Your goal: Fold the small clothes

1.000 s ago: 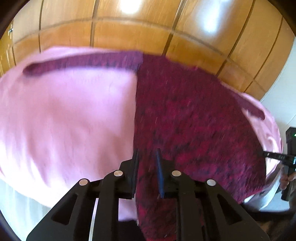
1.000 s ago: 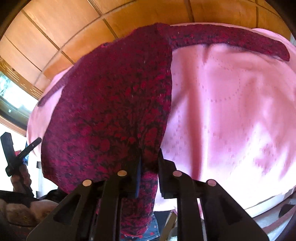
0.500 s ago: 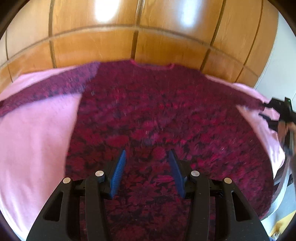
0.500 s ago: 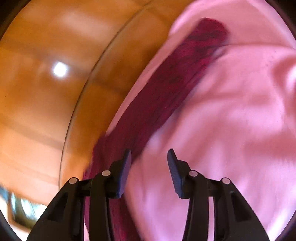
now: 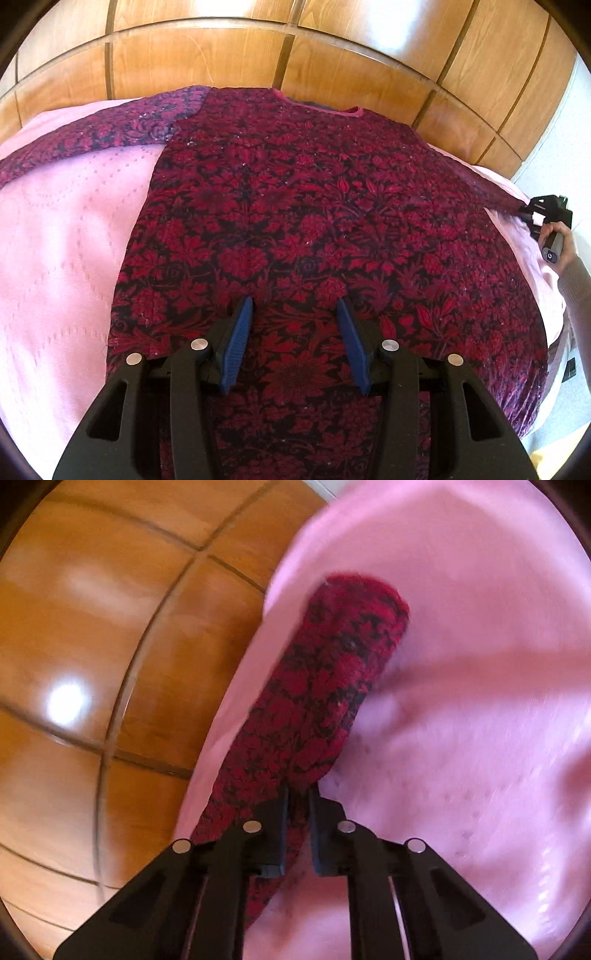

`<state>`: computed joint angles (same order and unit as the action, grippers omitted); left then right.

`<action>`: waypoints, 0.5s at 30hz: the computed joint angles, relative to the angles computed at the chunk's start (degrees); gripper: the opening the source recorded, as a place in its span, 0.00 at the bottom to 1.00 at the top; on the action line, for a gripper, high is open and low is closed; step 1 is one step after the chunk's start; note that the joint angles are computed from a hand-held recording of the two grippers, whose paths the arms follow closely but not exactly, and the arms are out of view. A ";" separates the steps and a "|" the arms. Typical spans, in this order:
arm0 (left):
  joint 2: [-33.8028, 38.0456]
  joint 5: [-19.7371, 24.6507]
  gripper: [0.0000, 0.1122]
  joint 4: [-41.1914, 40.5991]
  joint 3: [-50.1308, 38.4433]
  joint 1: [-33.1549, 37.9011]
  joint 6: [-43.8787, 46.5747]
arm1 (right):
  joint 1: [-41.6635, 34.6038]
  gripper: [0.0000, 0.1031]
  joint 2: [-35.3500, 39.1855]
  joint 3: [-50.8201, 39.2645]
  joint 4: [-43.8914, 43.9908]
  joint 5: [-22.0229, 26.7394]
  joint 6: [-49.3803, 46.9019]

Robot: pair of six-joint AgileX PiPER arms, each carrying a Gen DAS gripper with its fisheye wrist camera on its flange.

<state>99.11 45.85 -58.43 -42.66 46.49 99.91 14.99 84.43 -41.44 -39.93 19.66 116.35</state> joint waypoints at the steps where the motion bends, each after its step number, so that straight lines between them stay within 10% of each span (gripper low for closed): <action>1: 0.13 -0.03 0.42 0.03 -0.10 -0.17 -0.19 | 1.74 0.07 0.25 -1.49 -0.59 4.63 -1.18; 9: 0.62 0.68 0.44 1.34 -1.30 -0.13 -1.44 | 3.32 0.06 6.84 -7.42 5.03 11.49 -8.85; 15: -1.56 2.01 0.66 3.31 -1.41 -1.50 -4.91 | 12.18 0.06 9.25 -24.64 4.33 20.96 -24.87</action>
